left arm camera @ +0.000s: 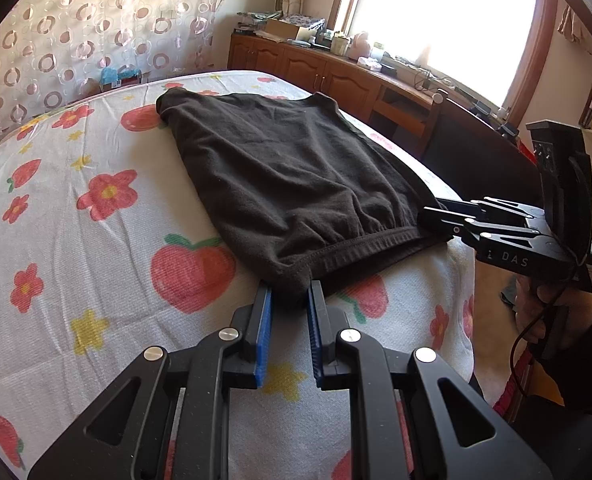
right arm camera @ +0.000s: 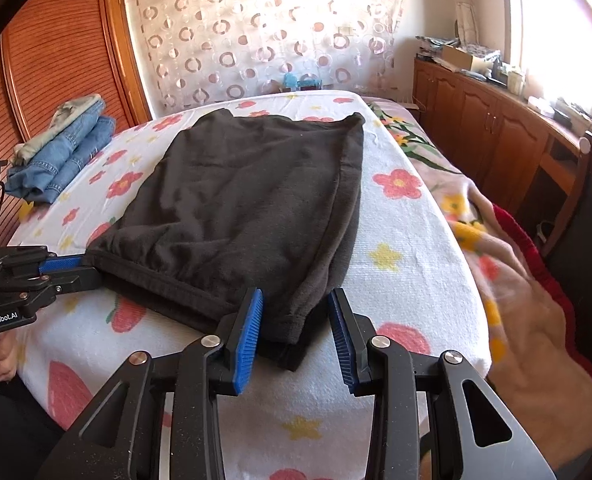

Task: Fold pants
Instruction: 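Grasp the black shorts' waistband with the left tool while the right tool grasps the shorts' edge, then lift the held shorts off the bed with both tools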

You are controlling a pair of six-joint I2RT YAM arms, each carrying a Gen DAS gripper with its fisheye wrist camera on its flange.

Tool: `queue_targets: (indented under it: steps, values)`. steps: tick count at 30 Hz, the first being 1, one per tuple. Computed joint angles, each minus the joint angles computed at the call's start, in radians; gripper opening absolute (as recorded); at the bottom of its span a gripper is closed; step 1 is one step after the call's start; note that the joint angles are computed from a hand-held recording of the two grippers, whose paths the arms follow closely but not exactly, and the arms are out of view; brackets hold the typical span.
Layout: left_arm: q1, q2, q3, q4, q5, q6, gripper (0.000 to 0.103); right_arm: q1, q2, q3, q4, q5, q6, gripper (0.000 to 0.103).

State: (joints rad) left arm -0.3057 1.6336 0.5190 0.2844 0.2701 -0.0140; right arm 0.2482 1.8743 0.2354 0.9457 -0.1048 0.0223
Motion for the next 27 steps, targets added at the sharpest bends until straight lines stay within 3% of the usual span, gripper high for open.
queue_targets:
  steps: [10,17,23,27]
  values:
    - [0.000,-0.002,0.001,0.000,0.004,0.000,0.018,-0.076,0.018,-0.001,0.015,-0.108,-0.049,0.013]
    - [-0.032,-0.055,-0.004,-0.004,-0.039,0.019,0.012,-0.114,0.030,-0.007,0.047,-0.176,-0.037,0.007]
    - [-0.024,-0.195,0.022,-0.082,-0.038,0.030,0.011,-0.127,-0.082,-0.054,0.058,-0.203,-0.044,0.007]
    - [0.001,-0.283,0.047,-0.132,-0.023,0.035,0.010,-0.131,-0.255,-0.083,-0.020,-0.216,-0.055,0.007]
